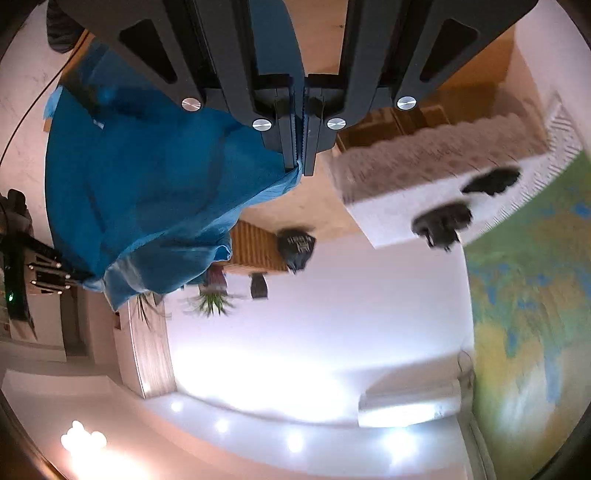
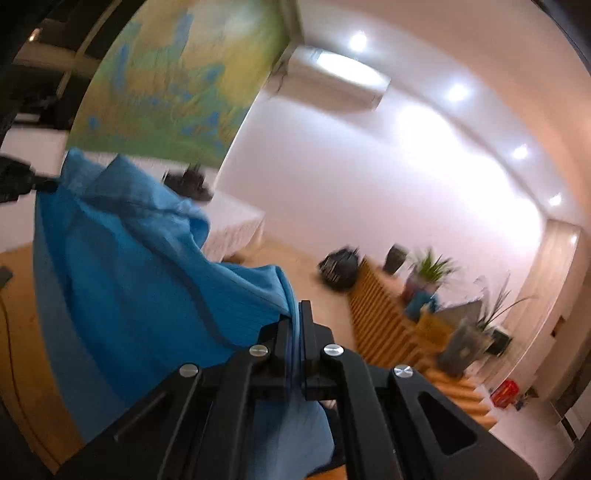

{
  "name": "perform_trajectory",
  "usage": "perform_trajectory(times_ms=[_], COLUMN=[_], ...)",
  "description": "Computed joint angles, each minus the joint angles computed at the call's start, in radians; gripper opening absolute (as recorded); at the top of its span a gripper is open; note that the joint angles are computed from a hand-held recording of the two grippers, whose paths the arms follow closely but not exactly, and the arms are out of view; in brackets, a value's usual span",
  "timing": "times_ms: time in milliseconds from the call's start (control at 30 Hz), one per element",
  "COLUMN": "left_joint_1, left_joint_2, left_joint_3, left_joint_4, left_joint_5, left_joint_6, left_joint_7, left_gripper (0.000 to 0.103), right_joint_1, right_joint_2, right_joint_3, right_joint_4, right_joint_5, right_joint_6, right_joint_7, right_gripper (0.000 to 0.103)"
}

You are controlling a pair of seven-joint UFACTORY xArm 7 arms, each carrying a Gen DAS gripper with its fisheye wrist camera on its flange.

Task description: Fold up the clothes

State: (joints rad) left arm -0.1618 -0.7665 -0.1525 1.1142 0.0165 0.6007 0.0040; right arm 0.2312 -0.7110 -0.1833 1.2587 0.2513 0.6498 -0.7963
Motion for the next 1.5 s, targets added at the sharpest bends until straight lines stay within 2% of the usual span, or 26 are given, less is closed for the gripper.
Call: perform_trajectory(times_ms=[133,233,300,467,600,700,800,933,1033,1100,1133,1167,1233,1300,1333,1367,1433,1500], left_joint_1=[0.049,0.081,0.111,0.177,0.236,0.258,0.268,0.254,0.250,0.256,0.260,0.267,0.269,0.252,0.282,0.272,0.254,0.224], left_joint_2=[-0.014,-0.027,-0.020,0.027,0.088,0.112,0.134,0.144,0.213,0.282,0.324,0.367,0.474,0.551,0.604,0.648,0.721,0.704], left_joint_3=[-0.027,-0.043,-0.060,-0.094,-0.126,-0.126,-0.118,-0.095,-0.083,-0.083,-0.085,-0.089,-0.085,-0.069,-0.100,-0.089,-0.071,-0.048], left_joint_4=[0.126,0.245,0.363,0.603,0.774,0.788,0.745,0.559,0.434,0.359,0.329,0.300,0.261,0.230,0.220,0.216,0.208,0.152], left_joint_5=[0.047,0.077,0.100,0.129,0.139,0.149,0.153,0.166,0.195,0.239,0.269,0.302,0.349,0.400,0.475,0.508,0.532,0.496], left_joint_6=[0.061,0.108,0.152,0.259,0.361,0.364,0.355,0.283,0.219,0.169,0.146,0.122,0.085,0.062,0.052,0.048,0.048,0.038], left_joint_7=[-0.004,0.005,0.018,0.060,0.077,0.101,0.102,0.084,0.061,0.036,0.020,-0.001,-0.042,-0.100,-0.169,-0.203,-0.243,-0.224], left_gripper=[0.002,0.002,0.002,0.002,0.002,0.003,0.003,0.004,0.004,0.004,0.004,0.004,0.004,0.001,0.001,0.001,0.001,0.001], right_joint_1=[-0.025,-0.011,-0.012,-0.025,-0.027,-0.019,-0.005,-0.008,-0.010,-0.035,-0.012,-0.031,-0.064,-0.094,-0.093,-0.081,-0.047,-0.053], right_joint_2=[-0.007,0.010,0.019,0.027,0.029,0.037,0.059,0.122,0.242,0.356,0.398,0.458,0.603,0.745,0.823,0.907,1.024,1.075], right_joint_3=[0.047,0.047,0.051,0.070,0.089,0.100,0.107,0.126,0.125,0.144,0.122,0.138,0.166,0.205,0.208,0.200,0.171,0.178], right_joint_4=[0.112,0.242,0.336,0.465,0.496,0.475,0.413,0.288,0.222,0.167,0.154,0.144,0.171,0.210,0.246,0.296,0.380,0.411], right_joint_5=[-0.021,-0.027,-0.034,-0.070,-0.089,-0.104,-0.103,-0.109,-0.102,-0.127,-0.105,-0.103,-0.127,-0.247,-0.318,-0.385,-0.487,-0.497], right_joint_6=[-0.007,0.015,0.041,0.086,0.098,0.077,0.058,-0.017,-0.073,-0.160,-0.195,-0.219,-0.244,-0.283,-0.291,-0.289,-0.229,-0.154], right_joint_7=[0.054,0.082,0.111,0.164,0.192,0.183,0.173,0.157,0.139,0.122,0.078,0.076,0.102,0.216,0.284,0.350,0.432,0.420], right_gripper=[0.002,0.002,0.002,0.002,0.002,0.002,0.002,0.002,0.002,0.002,0.002,0.002,0.002,0.002,0.002,0.002,0.002,0.005])
